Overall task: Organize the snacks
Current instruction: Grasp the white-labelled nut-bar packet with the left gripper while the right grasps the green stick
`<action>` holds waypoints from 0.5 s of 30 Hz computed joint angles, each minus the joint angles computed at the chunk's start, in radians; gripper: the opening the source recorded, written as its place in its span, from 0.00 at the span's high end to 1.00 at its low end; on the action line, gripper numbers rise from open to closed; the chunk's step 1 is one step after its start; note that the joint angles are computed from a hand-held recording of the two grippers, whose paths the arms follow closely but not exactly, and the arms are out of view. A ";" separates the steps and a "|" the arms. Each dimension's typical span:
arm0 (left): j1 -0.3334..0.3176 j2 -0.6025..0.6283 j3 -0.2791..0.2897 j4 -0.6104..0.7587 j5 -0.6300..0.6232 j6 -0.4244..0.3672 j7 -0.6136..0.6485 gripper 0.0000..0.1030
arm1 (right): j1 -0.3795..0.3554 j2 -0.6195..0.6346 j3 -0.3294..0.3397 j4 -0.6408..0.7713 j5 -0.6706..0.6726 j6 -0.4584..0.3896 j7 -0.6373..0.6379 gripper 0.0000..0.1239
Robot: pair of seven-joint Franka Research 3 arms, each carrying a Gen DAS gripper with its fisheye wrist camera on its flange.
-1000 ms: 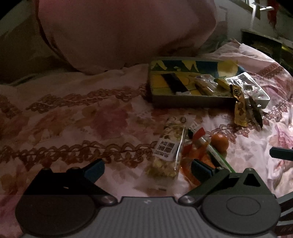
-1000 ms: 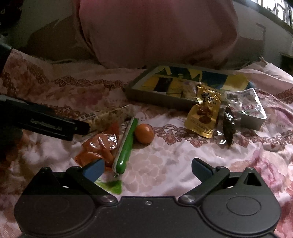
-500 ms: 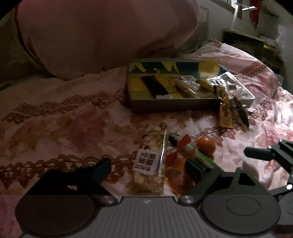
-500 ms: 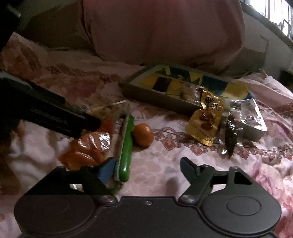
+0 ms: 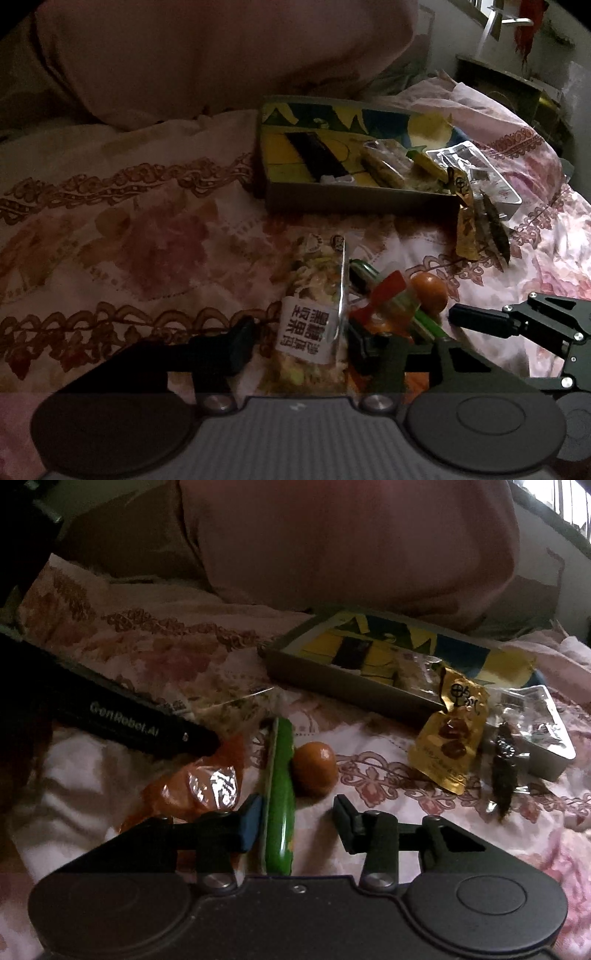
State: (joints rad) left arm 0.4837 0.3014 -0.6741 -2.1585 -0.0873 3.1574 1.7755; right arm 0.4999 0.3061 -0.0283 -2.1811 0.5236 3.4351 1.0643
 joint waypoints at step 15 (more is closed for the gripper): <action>-0.037 -0.013 0.025 0.011 -0.053 -0.038 0.003 0.59 | -0.321 0.005 0.275 -0.017 -0.269 -0.013 0.298 0.81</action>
State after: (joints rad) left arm 0.4471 0.2888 -0.6486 -2.1475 -0.1405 3.1195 1.7782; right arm 0.1793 0.3111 0.2465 -2.1984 0.2549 3.4222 1.3622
